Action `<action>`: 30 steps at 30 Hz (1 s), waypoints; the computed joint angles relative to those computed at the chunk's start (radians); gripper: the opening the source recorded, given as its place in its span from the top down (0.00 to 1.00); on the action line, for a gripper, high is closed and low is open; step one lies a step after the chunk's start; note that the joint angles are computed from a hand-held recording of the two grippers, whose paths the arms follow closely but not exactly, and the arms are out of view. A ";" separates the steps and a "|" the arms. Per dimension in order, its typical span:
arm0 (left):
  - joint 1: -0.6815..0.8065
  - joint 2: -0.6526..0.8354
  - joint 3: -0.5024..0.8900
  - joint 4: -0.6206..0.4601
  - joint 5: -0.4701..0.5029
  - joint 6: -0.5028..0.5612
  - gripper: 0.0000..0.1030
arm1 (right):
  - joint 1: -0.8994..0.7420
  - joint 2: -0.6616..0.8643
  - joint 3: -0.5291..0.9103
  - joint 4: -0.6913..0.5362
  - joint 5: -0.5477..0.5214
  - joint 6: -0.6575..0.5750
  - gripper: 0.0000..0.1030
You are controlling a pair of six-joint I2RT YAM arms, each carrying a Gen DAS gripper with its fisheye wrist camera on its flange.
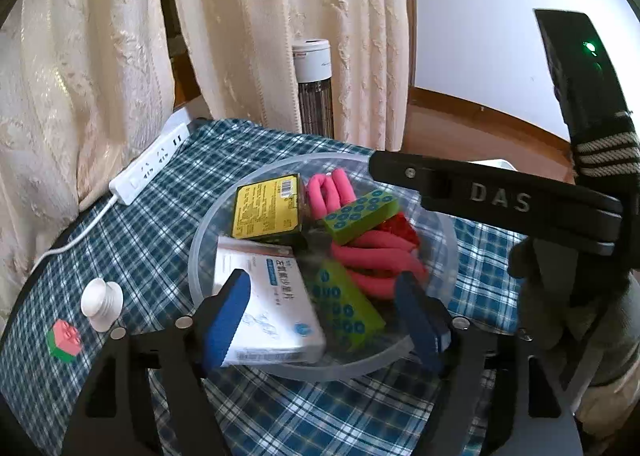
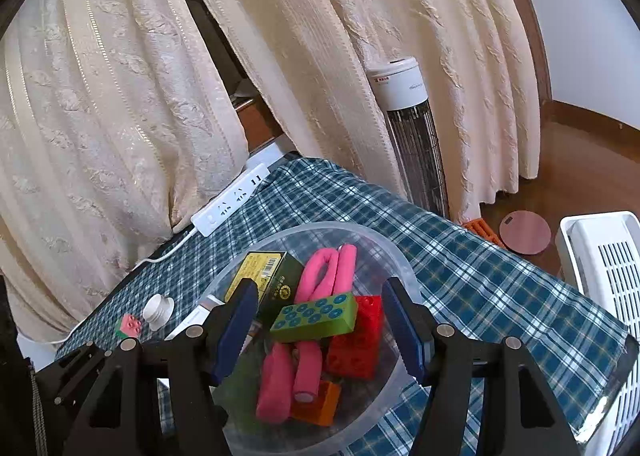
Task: Organize objects
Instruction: 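Lower the left gripper's green dotted brick into the bowl and open it, then move both open grippers back toward the white cup and green-pink brick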
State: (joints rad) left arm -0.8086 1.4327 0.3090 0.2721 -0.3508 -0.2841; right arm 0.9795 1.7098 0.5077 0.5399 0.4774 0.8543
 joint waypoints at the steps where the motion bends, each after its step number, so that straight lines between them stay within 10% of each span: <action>1: 0.010 -0.004 -0.005 0.002 0.008 -0.001 0.26 | 0.000 0.002 0.001 -0.001 -0.001 0.001 0.34; 30: 0.415 -0.568 -0.216 -0.245 0.222 0.116 0.26 | 0.157 0.082 0.262 -0.218 0.071 0.004 0.34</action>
